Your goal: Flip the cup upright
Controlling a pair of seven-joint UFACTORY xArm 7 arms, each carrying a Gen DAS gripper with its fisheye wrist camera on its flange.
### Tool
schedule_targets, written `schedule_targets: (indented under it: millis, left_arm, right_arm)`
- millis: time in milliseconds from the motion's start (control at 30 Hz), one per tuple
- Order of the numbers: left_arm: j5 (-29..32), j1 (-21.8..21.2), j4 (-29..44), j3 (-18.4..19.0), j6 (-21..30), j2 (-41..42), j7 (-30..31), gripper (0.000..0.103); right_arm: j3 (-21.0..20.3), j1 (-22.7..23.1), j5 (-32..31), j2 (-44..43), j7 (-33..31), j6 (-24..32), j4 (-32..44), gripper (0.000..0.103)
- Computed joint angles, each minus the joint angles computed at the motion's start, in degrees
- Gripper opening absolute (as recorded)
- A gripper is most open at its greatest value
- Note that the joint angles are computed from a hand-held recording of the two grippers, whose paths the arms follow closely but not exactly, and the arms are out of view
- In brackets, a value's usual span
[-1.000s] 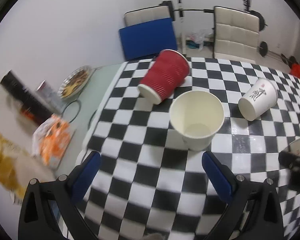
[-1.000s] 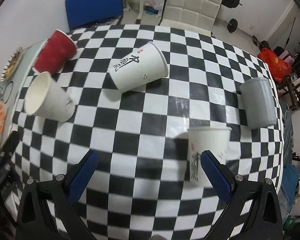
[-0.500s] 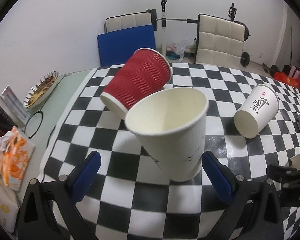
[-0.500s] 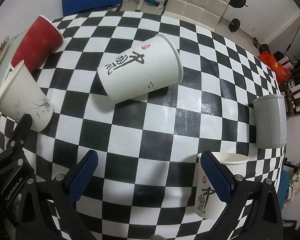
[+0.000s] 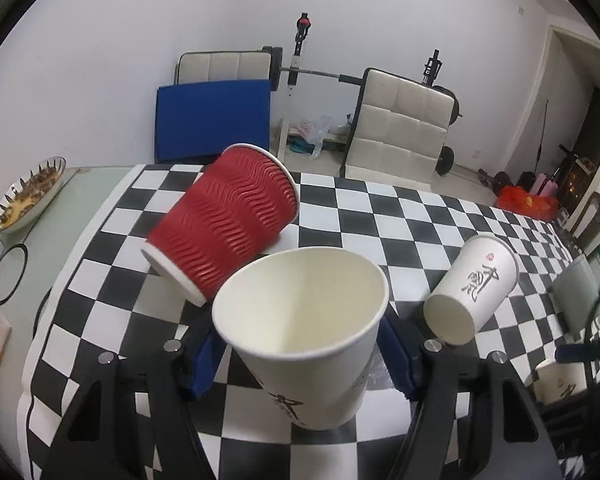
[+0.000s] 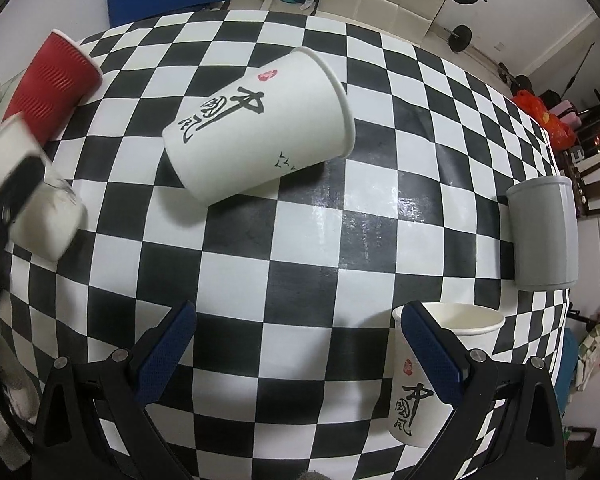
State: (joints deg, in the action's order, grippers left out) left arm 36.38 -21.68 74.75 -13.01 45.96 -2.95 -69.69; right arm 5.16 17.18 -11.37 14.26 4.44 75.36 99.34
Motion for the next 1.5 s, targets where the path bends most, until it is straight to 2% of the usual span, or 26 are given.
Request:
schedule_targets:
  millis: [133,367,567,633,867,933,1100,1167,1333,1367,1500]
  left_arm:
    - [-3.8,0.2,0.9,0.4,-0.2,0.0,1.5,0.064]
    - [-11.2,-1.0,5.4,-0.7,7.3,-1.5,7.8,0.064]
    - [-17.6,-4.1,13.6,-3.2,21.5,-1.1,10.2,0.064]
    - [-19.7,-5.7,16.9,-4.1,26.7,0.2,9.6,0.064]
    - [-23.2,-14.4,27.8,-6.9,38.2,7.0,3.2,0.064]
    - [-25.4,-17.0,30.0,-6.6,39.3,9.2,0.6,0.064]
    - [-32.7,-21.3,31.9,-5.7,35.6,13.7,-3.9,0.064]
    - [-36.2,-22.0,32.1,-5.3,33.1,15.9,-3.8,0.064]
    - [-39.4,-23.4,35.4,-3.7,32.5,21.1,-3.2,0.064]
    - [-39.6,-23.5,35.8,-3.5,32.8,21.7,-2.6,0.064]
    - [-36.6,-26.0,46.3,-1.8,40.4,28.8,0.5,0.064]
  right_arm:
    - [-0.1,-0.3,0.4,-0.1,-0.2,0.2,0.8,0.103]
    - [-0.1,-1.2,1.8,-3.0,-0.4,2.3,0.2,0.103]
    - [-0.2,-3.4,4.0,-10.2,-2.3,4.1,-5.7,0.103]
    - [-0.5,-4.6,4.9,-13.5,-3.3,5.1,-8.7,0.103]
    - [-3.0,-9.8,8.6,-26.9,-10.2,8.5,-21.5,0.103]
    - [-4.2,-11.5,8.7,-30.8,-12.7,9.1,-25.6,0.103]
    - [-6.9,-16.2,7.1,-37.8,-17.0,11.1,-32.5,0.103]
    - [-7.9,-18.1,6.5,-39.0,-17.9,11.5,-34.0,0.103]
    - [-8.8,-21.2,5.7,-39.6,-18.8,11.4,-35.3,0.103]
    - [-8.8,-21.5,5.6,-39.7,-18.9,11.3,-35.5,0.103]
    - [-8.7,-22.3,5.5,-40.5,-19.6,10.9,-36.5,0.103]
